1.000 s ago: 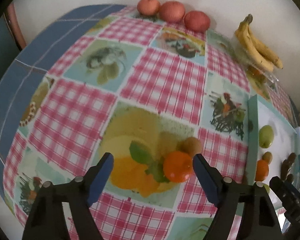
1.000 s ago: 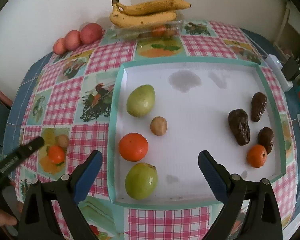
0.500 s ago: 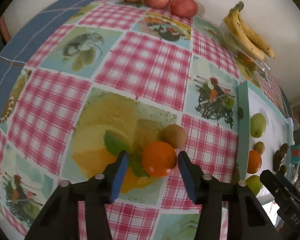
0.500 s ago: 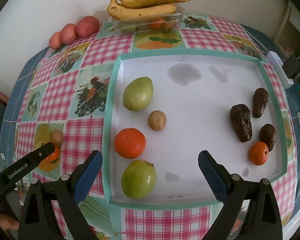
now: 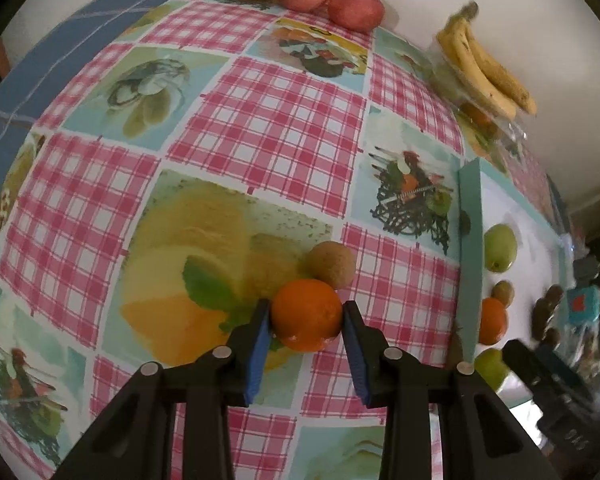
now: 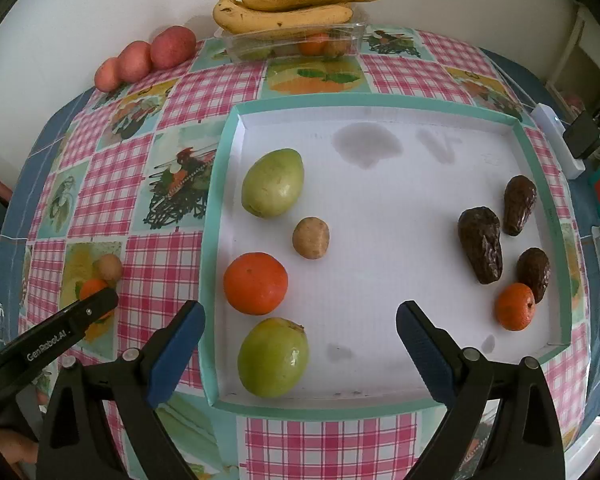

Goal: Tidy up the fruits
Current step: 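Grasp the mandarin on the tablecloth with the left tool, then lift the mandarin with the left tool while the right tool grasps the brown kiwi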

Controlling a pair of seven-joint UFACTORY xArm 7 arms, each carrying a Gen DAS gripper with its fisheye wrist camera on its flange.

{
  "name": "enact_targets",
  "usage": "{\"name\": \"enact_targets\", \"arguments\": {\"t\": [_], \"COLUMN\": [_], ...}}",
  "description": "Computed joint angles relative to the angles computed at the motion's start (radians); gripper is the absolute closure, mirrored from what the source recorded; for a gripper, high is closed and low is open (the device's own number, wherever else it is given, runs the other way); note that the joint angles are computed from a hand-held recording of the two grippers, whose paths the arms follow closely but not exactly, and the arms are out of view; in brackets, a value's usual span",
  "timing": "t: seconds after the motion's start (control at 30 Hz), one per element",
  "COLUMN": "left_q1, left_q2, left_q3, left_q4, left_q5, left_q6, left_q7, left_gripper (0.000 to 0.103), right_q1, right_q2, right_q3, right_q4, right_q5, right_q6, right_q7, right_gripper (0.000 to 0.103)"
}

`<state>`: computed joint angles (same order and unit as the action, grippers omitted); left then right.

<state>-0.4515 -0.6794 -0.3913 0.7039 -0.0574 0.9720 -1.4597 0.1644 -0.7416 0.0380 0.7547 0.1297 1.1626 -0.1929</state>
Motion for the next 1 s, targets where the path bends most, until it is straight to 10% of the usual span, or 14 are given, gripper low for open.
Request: {"name": "enact_targets", "arguments": {"t": [0.5, 1.0], "left_q1": [0.073, 0.184], "left_q2": [-0.14, -0.399], "left_q3": [-0.016, -0.03], "left_q4": [-0.019, -0.065], "left_q5": [0.054, 0.081], "left_q6": [0.052, 0.32], "left_q7": [-0.078, -0.197], "left_gripper": [0.066, 0.066], "right_q1": [0.018, 0.152], "right_q2": [-0.005, -0.011], "right_q3": [0.005, 0.061], "right_q4": [-0.008, -0.027], "right_q5": [0.015, 0.101], "right_q6": [-0.037, -0.184], "right_q7": [0.006, -0.016], "right_gripper": [0.006, 0.007]}}
